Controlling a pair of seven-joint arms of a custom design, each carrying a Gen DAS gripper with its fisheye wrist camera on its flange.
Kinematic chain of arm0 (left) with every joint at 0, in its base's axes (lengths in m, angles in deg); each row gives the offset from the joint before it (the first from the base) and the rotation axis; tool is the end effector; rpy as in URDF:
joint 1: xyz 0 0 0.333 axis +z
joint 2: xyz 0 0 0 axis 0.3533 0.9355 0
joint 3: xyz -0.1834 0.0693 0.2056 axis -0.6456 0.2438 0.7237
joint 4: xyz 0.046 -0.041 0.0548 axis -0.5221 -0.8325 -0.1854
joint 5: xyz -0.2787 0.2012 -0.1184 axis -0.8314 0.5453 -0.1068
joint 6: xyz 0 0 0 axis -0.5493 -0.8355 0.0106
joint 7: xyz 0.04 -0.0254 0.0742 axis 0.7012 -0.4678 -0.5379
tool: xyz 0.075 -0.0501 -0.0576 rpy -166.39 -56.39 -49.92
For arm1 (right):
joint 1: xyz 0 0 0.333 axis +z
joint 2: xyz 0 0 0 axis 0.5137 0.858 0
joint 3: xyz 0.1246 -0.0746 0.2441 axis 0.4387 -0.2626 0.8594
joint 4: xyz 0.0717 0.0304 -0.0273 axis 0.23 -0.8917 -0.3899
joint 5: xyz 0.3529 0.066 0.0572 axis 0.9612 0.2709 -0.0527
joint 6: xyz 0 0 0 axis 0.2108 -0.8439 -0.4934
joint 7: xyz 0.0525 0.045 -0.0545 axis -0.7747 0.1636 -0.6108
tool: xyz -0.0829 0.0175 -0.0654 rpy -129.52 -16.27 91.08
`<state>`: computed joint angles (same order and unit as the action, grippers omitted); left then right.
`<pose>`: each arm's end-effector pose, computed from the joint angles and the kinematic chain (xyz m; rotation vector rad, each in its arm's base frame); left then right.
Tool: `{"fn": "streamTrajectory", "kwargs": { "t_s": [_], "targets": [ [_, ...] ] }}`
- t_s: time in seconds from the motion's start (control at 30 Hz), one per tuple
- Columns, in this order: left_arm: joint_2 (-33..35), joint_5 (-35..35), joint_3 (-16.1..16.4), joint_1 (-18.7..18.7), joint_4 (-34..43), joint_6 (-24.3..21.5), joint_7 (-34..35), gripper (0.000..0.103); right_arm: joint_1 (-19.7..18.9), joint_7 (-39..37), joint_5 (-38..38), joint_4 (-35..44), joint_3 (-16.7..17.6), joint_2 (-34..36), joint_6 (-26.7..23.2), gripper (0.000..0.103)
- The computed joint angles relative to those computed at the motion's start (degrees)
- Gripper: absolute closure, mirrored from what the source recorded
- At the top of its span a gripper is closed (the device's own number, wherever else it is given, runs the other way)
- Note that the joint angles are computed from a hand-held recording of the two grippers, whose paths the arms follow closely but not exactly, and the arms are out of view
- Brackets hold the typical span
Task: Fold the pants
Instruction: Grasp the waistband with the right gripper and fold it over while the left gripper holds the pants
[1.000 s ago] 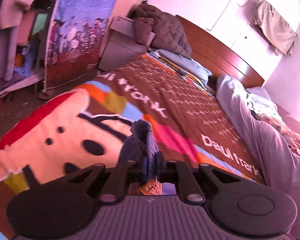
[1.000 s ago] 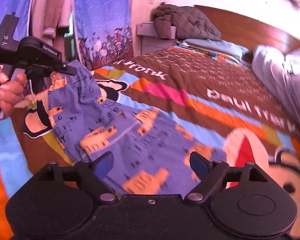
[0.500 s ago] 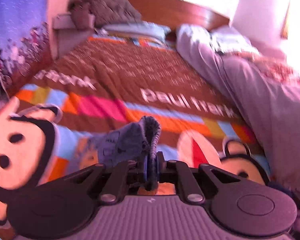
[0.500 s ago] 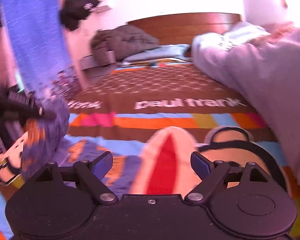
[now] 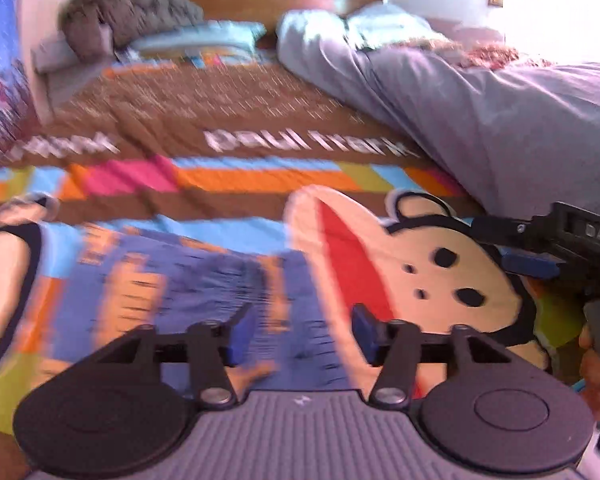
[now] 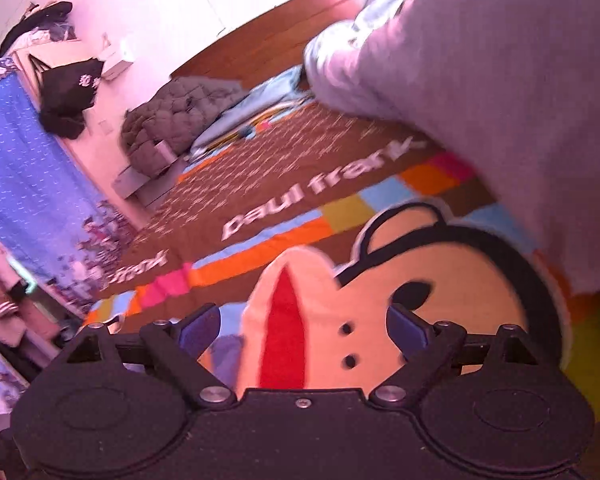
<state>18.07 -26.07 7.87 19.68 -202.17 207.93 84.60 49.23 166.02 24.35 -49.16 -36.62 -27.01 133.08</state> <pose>0.4283 -0.0519 0.4887 -1.7788 1.7882 -0.8678 0.5105 0.2543 0.4778 -1.4799 1.5932 -0.2338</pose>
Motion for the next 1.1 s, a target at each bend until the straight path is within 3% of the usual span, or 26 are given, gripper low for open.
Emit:
{"fn": "streamTrajectory", "kwargs": {
  "t_s": [0.1,0.2,0.27,0.4,0.5,0.57,0.63,0.67,0.77,0.8,0.9,0.93,1.0,1.1],
  "targets": [
    [-6.63,7.11,-4.82,8.44,-6.13,2.84,-1.10,0.033,-3.69,-20.21,20.68,5.29,6.97,2.50,-3.54,0.012],
    [-10.05,13.08,-8.42,15.17,-9.15,3.45,-0.83,0.030,-5.33,-38.32,39.96,11.90,10.86,6.17,-8.23,0.013],
    [-10.44,15.09,-6.51,14.75,-10.11,3.04,2.38,0.030,-4.68,-44.42,45.74,15.58,11.33,8.87,-10.70,0.020],
    [-8.84,11.55,2.36,6.89,-8.32,-2.23,10.44,0.030,-1.50,-43.45,46.23,21.79,9.73,14.44,-16.14,0.025],
    [-8.32,9.38,5.20,3.76,-8.71,-1.10,17.11,0.030,2.93,-37.43,38.30,25.52,6.49,18.26,-16.35,0.030],
    [-7.45,10.70,2.82,5.45,-9.10,0.44,19.64,0.030,6.36,-29.79,27.95,26.93,3.59,20.35,-14.23,0.034],
    [-5.63,13.29,-0.92,9.06,-7.00,-3.37,19.76,0.032,7.05,-25.05,23.48,28.41,2.71,22.15,-14.23,0.034],
    [-4.44,13.72,-1.07,9.31,-5.61,-5.70,20.08,0.034,6.56,-23.20,22.78,29.56,3.06,23.23,-15.23,0.034],
    [-2.89,14.30,-1.52,10.44,-4.25,-7.18,18.22,0.048,3.40,-23.71,23.66,31.75,6.90,26.08,-16.64,0.034],
    [-2.66,14.67,-2.02,11.13,-3.81,-7.81,16.84,0.060,3.48,-22.34,22.13,32.18,6.93,26.85,-16.78,0.036],
    [-2.28,16.08,-2.90,12.05,-2.51,-10.06,13.46,0.085,3.76,-16.38,18.29,31.80,6.35,27.61,-16.16,0.073],
    [-2.56,16.91,-3.27,12.22,-2.23,-10.75,12.60,0.091,3.31,-14.57,17.77,31.67,6.57,27.74,-16.31,0.075],
    [-3.70,19.24,-4.90,13.14,-2.43,-10.93,9.78,0.094,-0.08,-15.75,20.40,30.72,10.42,27.63,-15.52,0.079],
    [-5.24,20.72,-5.16,12.63,-1.75,-12.75,7.37,0.096,-2.37,-16.92,20.66,29.00,13.48,26.62,-13.63,0.081]
  ]
}}
